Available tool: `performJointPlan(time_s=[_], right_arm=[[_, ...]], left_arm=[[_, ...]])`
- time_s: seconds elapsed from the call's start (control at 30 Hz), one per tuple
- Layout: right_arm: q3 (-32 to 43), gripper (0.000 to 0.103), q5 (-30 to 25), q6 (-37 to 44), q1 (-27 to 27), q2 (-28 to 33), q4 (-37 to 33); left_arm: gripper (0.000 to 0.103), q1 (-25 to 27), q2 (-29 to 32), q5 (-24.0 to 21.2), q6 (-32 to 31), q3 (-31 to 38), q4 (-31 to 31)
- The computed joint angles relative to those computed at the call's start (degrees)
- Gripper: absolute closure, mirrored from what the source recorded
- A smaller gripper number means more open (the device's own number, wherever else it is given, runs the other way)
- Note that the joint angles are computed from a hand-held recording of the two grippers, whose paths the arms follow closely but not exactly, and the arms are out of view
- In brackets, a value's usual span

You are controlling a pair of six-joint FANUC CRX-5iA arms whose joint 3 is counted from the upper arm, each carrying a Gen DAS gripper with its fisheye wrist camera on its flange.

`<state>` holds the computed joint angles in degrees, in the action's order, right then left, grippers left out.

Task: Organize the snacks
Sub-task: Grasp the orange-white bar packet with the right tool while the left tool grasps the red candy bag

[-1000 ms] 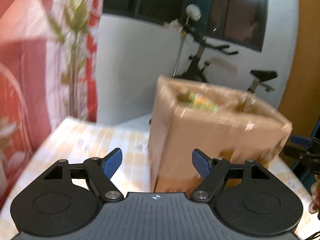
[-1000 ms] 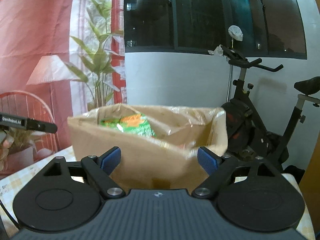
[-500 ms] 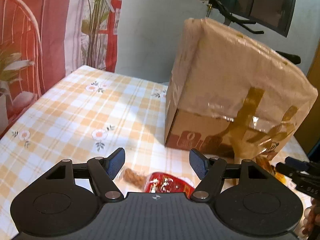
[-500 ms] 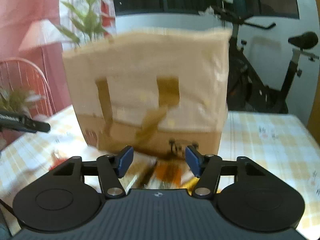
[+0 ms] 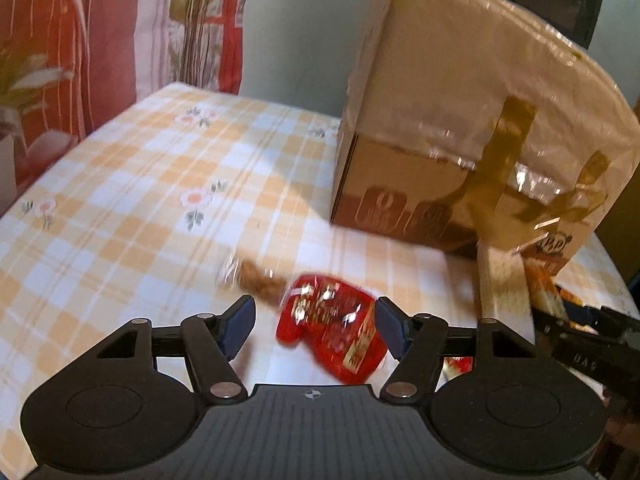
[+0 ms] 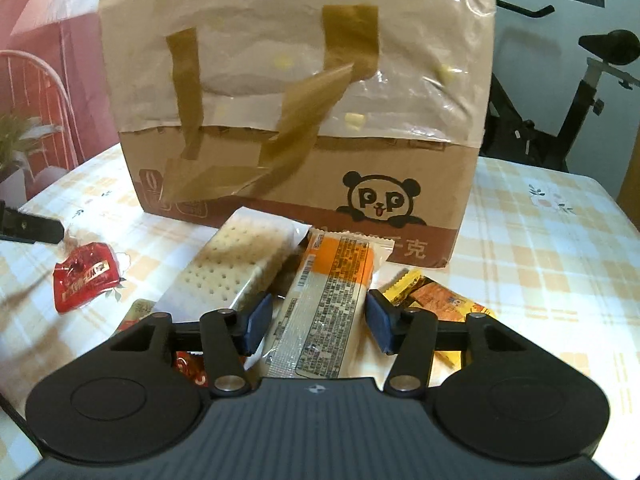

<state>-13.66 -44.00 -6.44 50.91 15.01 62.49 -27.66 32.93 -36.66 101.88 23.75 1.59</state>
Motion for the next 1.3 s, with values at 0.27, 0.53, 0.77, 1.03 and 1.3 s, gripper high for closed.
performJointPlan(time_s=[0.27,0.53,0.77,1.03,1.3], right_arm=[[-1.49,0.056,2.28,-2.42,-0.40,-0.76,1.72],[-3.52,0.058,4.40,-6.57,-1.19,-2.30,3.34],[-3.87,0.058,5.09,-7.37,-1.36,-2.58,3.63],[-4.16,0.058,5.50,-8.33,-1.46,-2.74,3.96],[-4.19,0.058,5.58,-8.37,-1.48,-2.77,3.94]], left_arm=[[0.042,-0.87,1.32,-2.39,-3.35,1.29,0.41],[0.044,-0.15,2.47,-3.31,-5.08,1.48,6.31],[0.045,-0.12,3.49,-5.35,-3.93,3.14,7.71],[0.045,0.05,3.93,-4.92,-3.47,3.73,6.76],[0.045,0.12,8.63,-8.19,0.15,12.54,1.91]])
